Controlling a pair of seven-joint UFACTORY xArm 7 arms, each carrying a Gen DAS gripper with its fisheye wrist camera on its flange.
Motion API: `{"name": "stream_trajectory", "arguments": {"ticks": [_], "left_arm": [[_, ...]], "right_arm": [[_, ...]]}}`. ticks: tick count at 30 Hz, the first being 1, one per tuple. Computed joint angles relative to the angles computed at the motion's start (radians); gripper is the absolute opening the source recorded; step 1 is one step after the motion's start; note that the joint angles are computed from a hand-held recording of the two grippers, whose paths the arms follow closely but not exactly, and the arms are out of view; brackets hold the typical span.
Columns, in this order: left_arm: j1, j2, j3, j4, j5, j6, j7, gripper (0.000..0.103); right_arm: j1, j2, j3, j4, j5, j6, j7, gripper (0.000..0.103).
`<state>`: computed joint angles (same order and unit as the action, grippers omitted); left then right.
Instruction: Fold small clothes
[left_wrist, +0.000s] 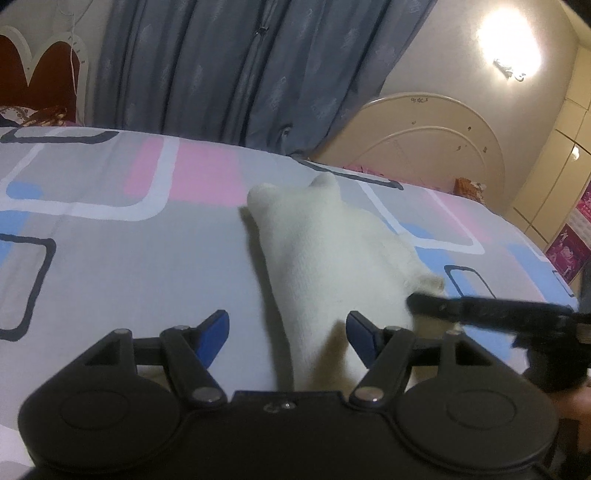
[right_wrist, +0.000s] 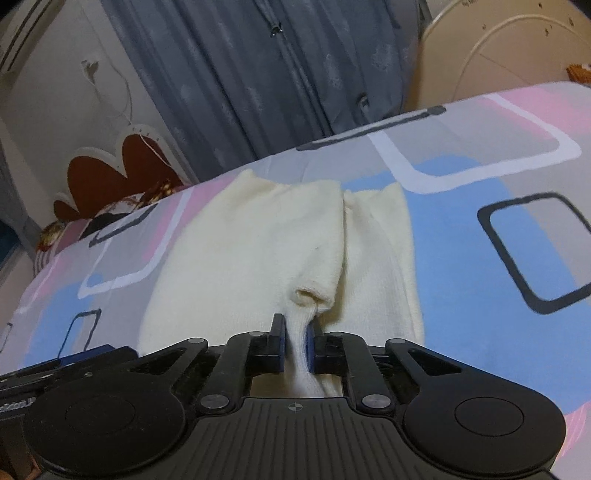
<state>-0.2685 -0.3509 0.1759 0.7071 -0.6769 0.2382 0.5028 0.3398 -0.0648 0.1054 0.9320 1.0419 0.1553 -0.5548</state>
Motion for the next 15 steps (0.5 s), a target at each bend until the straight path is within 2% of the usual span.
{"name": "stream_trajectory", "arguments": {"ticks": [2, 5, 8, 12, 13, 15], "left_arm": [[-0.014, 0.01, 0.006, 0.008, -0.017, -0.003, 0.013, 0.068], [-0.041, 0.021, 0.013, 0.019, -0.058, -0.008, 0.05, 0.068], [-0.06, 0.028, 0.011, 0.027, -0.099, 0.0, 0.084, 0.069], [-0.034, 0.057, -0.026, 0.033, -0.092, 0.031, 0.072, 0.069], [-0.012, 0.067, -0.044, 0.037, -0.065, 0.049, 0.044, 0.069], [0.013, 0.076, -0.058, 0.043, -0.049, 0.072, 0.016, 0.07]], "right_arm": [[0.015, -0.022, 0.002, -0.015, 0.041, -0.061, -0.063, 0.008], [0.025, -0.06, -0.008, -0.054, -0.02, -0.119, -0.055, 0.007], [0.001, -0.096, -0.022, -0.106, -0.136, -0.123, 0.047, 0.005], [-0.08, -0.101, 0.015, -0.161, -0.364, -0.079, 0.277, 0.005], [-0.079, -0.095, 0.011, -0.163, -0.393, -0.059, 0.3, 0.005], [-0.047, -0.102, -0.019, -0.169, -0.381, -0.07, 0.31, 0.005]]}}
